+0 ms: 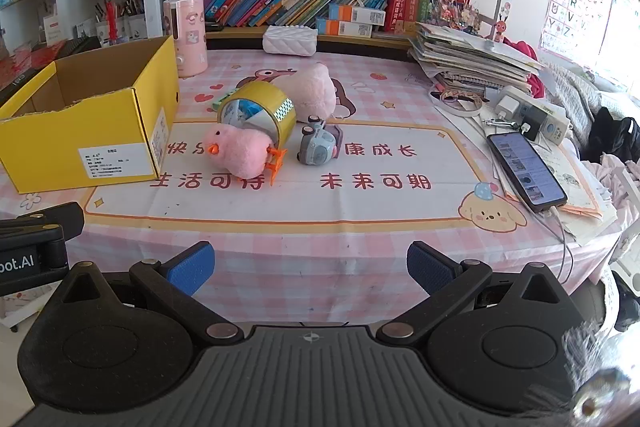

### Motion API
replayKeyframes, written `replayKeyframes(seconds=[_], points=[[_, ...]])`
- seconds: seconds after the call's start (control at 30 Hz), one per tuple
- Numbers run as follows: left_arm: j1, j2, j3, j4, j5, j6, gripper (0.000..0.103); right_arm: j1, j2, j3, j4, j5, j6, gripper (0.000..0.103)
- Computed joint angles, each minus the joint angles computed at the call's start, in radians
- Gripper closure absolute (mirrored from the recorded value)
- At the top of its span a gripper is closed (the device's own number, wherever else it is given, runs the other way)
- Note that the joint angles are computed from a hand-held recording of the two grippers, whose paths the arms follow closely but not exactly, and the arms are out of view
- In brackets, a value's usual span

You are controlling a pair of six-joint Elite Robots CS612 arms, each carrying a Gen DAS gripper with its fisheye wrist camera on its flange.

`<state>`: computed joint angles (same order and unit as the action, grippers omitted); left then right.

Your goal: Organize objects

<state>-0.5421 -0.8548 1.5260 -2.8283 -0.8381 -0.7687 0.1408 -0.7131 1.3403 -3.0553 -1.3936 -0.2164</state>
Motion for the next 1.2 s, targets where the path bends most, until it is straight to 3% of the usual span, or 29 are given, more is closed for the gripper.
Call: replayKeyframes(seconds=[1.2], points=[[0.008,-0.001,0.008,-0.047,-0.04,0.042,0.001,0.001,-0.005,-0.003,0.011,-0.012,0.033,0.0]])
